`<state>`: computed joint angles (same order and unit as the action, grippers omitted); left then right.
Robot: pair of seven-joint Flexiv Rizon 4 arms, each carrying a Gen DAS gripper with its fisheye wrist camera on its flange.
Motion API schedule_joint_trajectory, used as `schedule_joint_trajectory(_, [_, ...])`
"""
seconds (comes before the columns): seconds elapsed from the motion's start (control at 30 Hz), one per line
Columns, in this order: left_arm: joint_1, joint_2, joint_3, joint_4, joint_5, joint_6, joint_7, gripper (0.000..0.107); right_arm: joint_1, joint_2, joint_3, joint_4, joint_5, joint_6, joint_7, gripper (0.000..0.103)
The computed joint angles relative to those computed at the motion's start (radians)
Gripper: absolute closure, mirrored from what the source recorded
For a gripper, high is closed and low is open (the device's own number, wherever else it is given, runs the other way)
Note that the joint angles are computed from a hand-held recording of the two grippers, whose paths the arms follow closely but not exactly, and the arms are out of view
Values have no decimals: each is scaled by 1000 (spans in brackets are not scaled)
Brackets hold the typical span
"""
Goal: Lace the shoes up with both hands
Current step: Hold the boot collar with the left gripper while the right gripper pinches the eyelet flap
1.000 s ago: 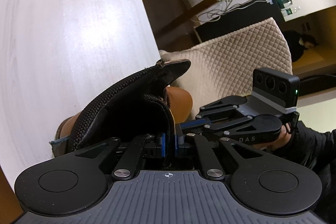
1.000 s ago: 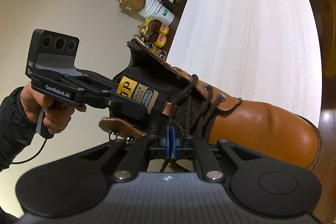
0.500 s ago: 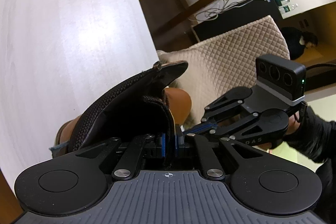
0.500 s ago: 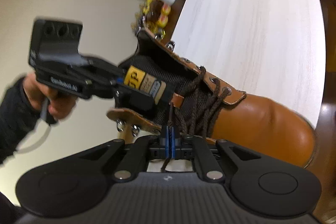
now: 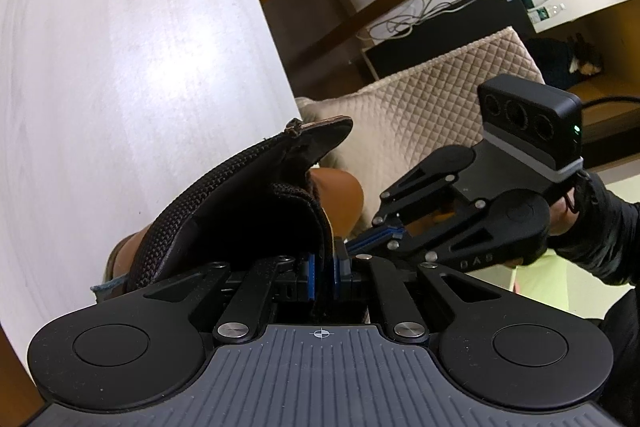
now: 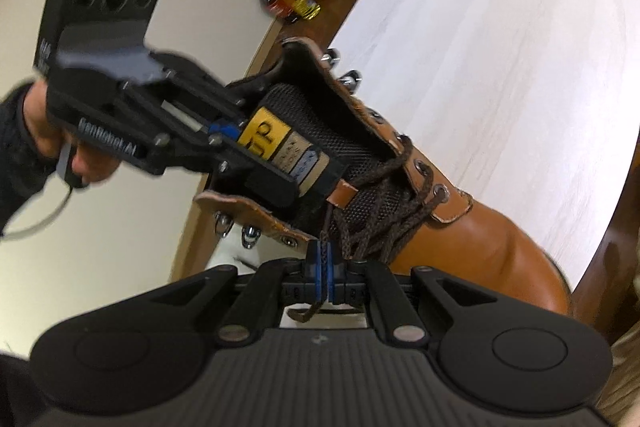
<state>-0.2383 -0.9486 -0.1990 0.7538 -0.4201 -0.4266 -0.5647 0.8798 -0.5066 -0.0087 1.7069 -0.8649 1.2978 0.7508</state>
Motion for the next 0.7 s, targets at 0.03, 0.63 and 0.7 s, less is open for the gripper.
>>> schedule_joint_trajectory(0.03, [0,0,0,0,1,0,1,99,25,7,-40,17,-41,15,68,99])
schedule_joint_trajectory(0.63, [10,22,-1,70,-24,59,-7,97,49,93,-89,98,-538,-131,746,90])
schedule_joint_trajectory(0.7, [9,37,-4,103,-28,86,0,97,40,108,-55,112,-502,-195,732,90])
